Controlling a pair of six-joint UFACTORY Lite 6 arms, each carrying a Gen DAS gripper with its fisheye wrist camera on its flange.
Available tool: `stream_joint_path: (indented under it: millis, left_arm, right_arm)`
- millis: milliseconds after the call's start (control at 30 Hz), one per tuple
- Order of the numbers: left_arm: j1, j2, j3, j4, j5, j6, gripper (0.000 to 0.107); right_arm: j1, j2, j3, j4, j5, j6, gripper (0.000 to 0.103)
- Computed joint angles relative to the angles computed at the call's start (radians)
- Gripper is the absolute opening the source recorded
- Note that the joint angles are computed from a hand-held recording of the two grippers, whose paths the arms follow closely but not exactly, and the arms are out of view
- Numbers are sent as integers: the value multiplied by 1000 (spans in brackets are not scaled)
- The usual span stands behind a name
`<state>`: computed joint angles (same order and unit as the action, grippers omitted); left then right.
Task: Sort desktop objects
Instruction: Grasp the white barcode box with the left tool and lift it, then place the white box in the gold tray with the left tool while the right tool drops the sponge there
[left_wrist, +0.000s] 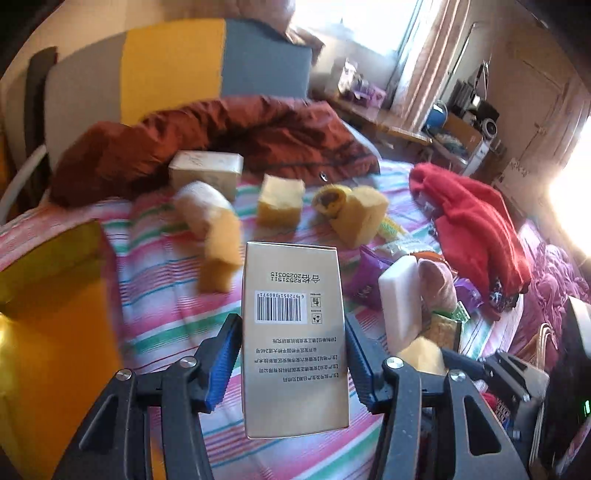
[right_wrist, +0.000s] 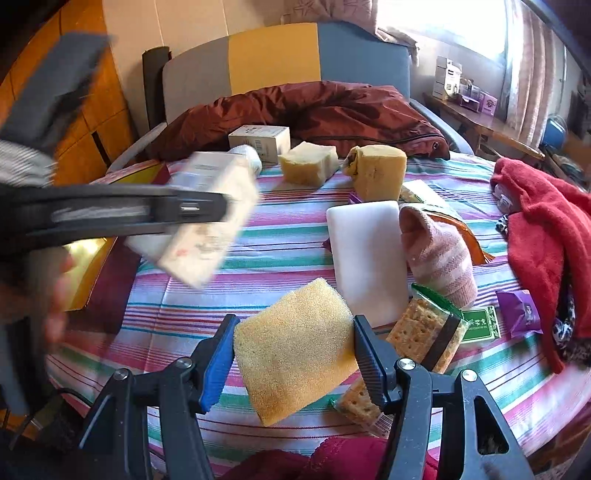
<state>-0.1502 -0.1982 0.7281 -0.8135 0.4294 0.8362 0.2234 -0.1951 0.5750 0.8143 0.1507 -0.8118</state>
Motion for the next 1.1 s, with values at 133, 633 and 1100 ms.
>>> stream_joint_path:
  millis: [133,633,1100]
  left_arm:
    - [182,-113,-41,-12,98,96,55]
    - [886,175,130,-149,225,573,55]
    - [920,635,588,-88,135,414,62]
  right_arm:
    - [31,-35,7,-82,13,130,62]
    - [496,259,447,-760,10,945,62]
    - [660,858,1192,-1028,223,1210,68]
